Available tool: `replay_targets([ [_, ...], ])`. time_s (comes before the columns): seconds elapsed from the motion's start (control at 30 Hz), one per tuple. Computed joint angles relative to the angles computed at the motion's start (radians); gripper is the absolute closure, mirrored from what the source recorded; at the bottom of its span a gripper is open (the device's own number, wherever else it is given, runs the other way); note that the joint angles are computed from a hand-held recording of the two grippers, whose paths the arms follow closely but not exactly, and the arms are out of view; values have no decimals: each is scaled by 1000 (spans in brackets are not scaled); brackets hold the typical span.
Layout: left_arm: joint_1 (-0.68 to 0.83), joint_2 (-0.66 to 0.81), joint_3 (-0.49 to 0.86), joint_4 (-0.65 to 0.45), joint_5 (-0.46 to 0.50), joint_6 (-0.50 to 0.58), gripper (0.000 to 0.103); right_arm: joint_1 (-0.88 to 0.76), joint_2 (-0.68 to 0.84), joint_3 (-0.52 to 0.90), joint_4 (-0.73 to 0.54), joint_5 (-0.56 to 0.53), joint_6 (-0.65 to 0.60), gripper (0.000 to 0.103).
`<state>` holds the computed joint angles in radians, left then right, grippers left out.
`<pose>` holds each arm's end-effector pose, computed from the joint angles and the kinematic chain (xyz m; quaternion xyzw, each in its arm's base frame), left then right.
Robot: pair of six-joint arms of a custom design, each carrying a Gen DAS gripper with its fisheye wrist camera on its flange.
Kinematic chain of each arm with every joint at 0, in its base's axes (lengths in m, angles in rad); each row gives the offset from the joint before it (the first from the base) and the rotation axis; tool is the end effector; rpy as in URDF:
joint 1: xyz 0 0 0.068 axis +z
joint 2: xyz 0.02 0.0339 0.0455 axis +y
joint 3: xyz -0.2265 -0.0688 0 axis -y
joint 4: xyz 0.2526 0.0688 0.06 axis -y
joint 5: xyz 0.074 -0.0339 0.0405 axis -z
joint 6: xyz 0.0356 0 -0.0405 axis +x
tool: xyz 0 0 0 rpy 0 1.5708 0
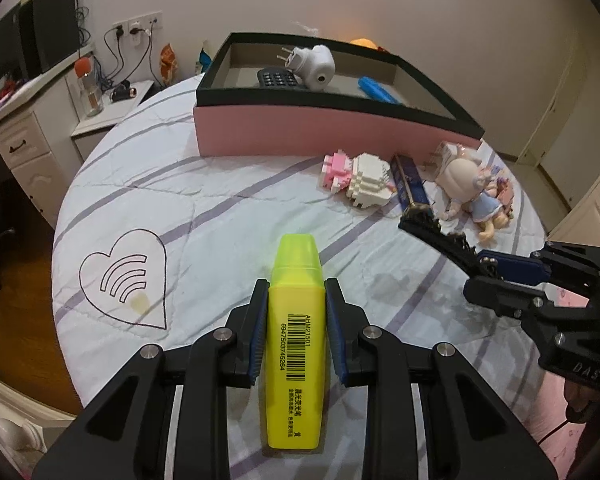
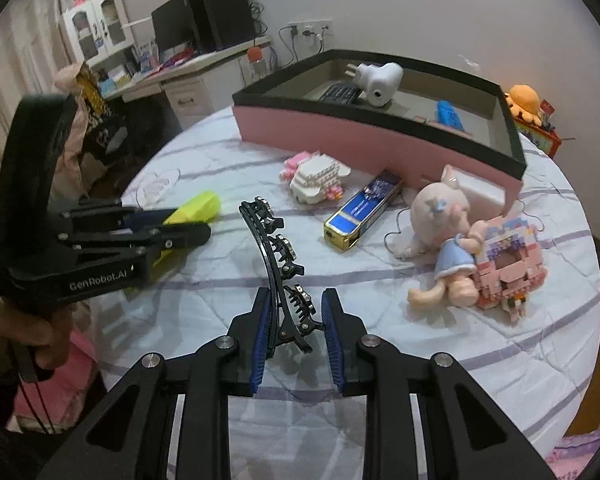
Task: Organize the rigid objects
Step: 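Carry the yellow highlighter and hair clip into the pink box and release both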
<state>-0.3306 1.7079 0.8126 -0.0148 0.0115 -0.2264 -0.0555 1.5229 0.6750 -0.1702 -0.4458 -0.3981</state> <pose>0.3054 -0.1052 0.0917 0.0511 0.9445 -0.0944 0.3104 0.2774 0.0000 0.0997 -0.2194 0.9142 0.1474 0.3071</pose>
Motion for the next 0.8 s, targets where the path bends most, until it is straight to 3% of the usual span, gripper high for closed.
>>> replay_targets([
  [0.2,-2,-59,29,-48,-4,-6,76,-20,-32,47,-51,-47,54,77],
  [0.4,8,-50,150,-97,-15,25,76,-38,-28,156,-101,-84,103,77],
  [0.6,32,63,380,-139,-22,67,76,-30,59,336,-109,-39,150,77],
  [0.8,52,296,694,-217,28,80,76,-35,290,619,-152,-1,208,77],
])
